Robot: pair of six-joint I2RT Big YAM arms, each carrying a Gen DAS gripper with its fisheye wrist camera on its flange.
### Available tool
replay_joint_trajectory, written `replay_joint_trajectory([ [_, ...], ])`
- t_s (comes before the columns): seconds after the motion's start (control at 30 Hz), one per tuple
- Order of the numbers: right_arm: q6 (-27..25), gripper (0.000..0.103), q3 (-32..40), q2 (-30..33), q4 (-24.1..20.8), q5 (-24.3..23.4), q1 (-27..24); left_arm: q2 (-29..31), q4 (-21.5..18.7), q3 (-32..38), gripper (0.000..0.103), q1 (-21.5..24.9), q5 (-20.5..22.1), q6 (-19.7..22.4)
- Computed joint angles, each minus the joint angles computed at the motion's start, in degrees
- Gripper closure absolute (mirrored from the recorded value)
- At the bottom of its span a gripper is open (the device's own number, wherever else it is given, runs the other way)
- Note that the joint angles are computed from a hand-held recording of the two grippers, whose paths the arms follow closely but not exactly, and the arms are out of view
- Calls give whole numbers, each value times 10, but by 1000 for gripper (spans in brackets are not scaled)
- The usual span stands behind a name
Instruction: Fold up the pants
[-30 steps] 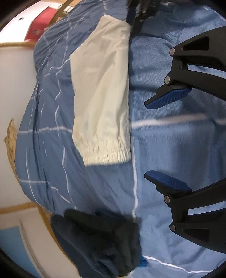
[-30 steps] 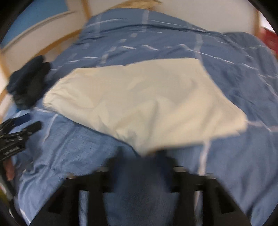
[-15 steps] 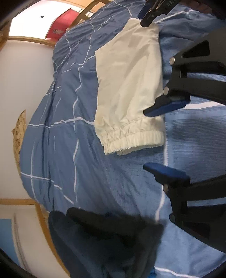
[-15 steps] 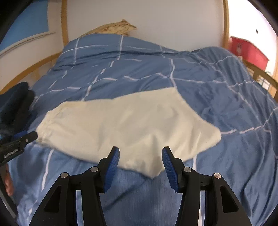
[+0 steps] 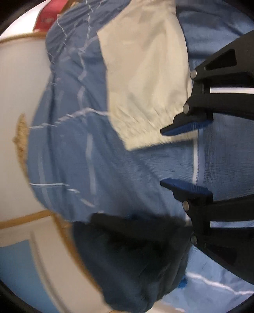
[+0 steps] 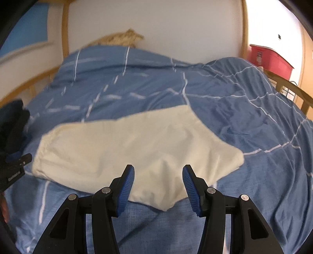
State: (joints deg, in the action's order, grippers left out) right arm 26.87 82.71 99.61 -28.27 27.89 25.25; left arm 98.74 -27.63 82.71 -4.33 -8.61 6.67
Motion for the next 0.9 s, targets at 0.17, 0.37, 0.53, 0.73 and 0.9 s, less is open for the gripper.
replay_joint_trajectory([
  [0.17, 8, 47, -72, -63, 60, -50, -40, -48, 4, -24, 34, -36, 66, 7],
  [0.37, 70, 47, -118, -87, 63, -139, -116, -25, -3, -5, 34, -97, 77, 22],
  [0.53, 138, 47, -138, -71, 114, -242, -162, -1, -11, 13, 34, -123, 56, 8],
  [0.73, 240, 47, -147, -34, 188, -315, -186, 8, -14, 19, 34, -134, 32, 0],
  [0.9, 295, 56, -140, -10, 223, -349, -197, 11, -13, 17, 34, -135, 25, 0],
])
